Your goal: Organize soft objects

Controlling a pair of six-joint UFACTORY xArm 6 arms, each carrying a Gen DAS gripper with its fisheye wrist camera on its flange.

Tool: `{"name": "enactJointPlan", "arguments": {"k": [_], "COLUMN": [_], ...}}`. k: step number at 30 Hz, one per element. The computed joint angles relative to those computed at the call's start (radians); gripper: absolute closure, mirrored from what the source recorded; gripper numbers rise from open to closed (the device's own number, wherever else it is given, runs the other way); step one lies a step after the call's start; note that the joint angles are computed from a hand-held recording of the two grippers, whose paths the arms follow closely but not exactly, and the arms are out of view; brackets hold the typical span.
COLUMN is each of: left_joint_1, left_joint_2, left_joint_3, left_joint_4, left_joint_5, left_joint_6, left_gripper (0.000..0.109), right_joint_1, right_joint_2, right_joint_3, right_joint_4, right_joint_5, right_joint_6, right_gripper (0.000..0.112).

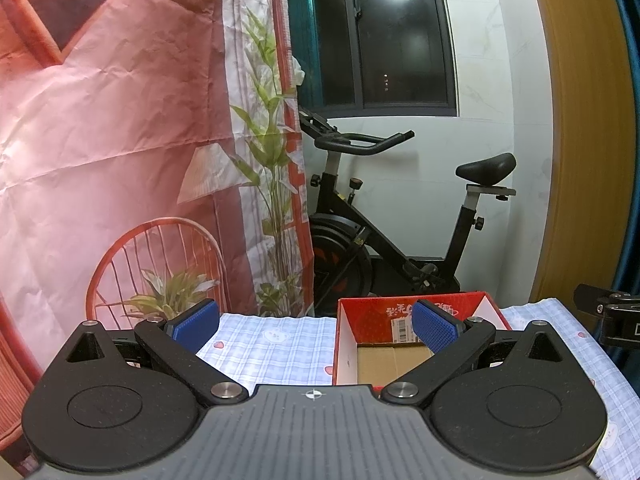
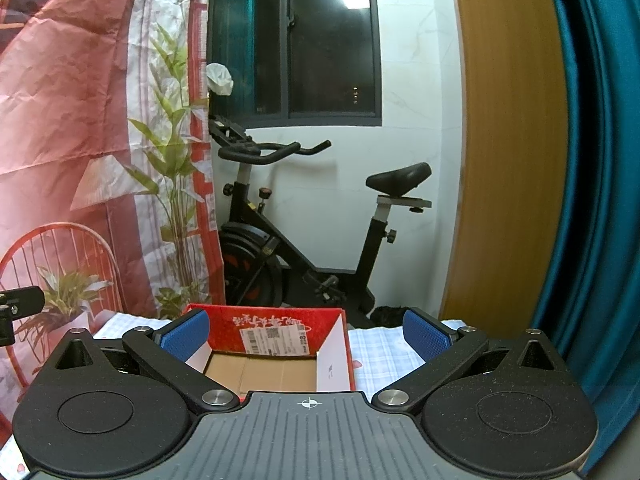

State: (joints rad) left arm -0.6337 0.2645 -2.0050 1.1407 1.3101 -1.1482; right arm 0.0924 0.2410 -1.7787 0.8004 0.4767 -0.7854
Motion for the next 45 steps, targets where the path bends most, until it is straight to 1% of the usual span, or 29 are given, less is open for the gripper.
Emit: {"name": "enactJointPlan", "arguments": {"k": [37,45], "left_joint_1": [-0.004,0.001], "left_joint_2": [-0.002,-0.010], "left_joint_3": [0.002,0.010], "left_joint_4": [-0.005,-0.015], "left_joint_5": [0.006,-0.007], "left_joint_6": [-0.010,-0.015], "left_gripper": [0.006,0.006], "right_joint_1": [0.002,0.002], "right_joint_2": [-0.015,-0.016], "right_joint_3": [0.012,0.012], "right_joint_4": [0.001,0.006], "right_joint_5": [-0.001,0.000], "right_joint_6": [-0.003,-0.006], "right_gripper": [0.010,0.010]}}
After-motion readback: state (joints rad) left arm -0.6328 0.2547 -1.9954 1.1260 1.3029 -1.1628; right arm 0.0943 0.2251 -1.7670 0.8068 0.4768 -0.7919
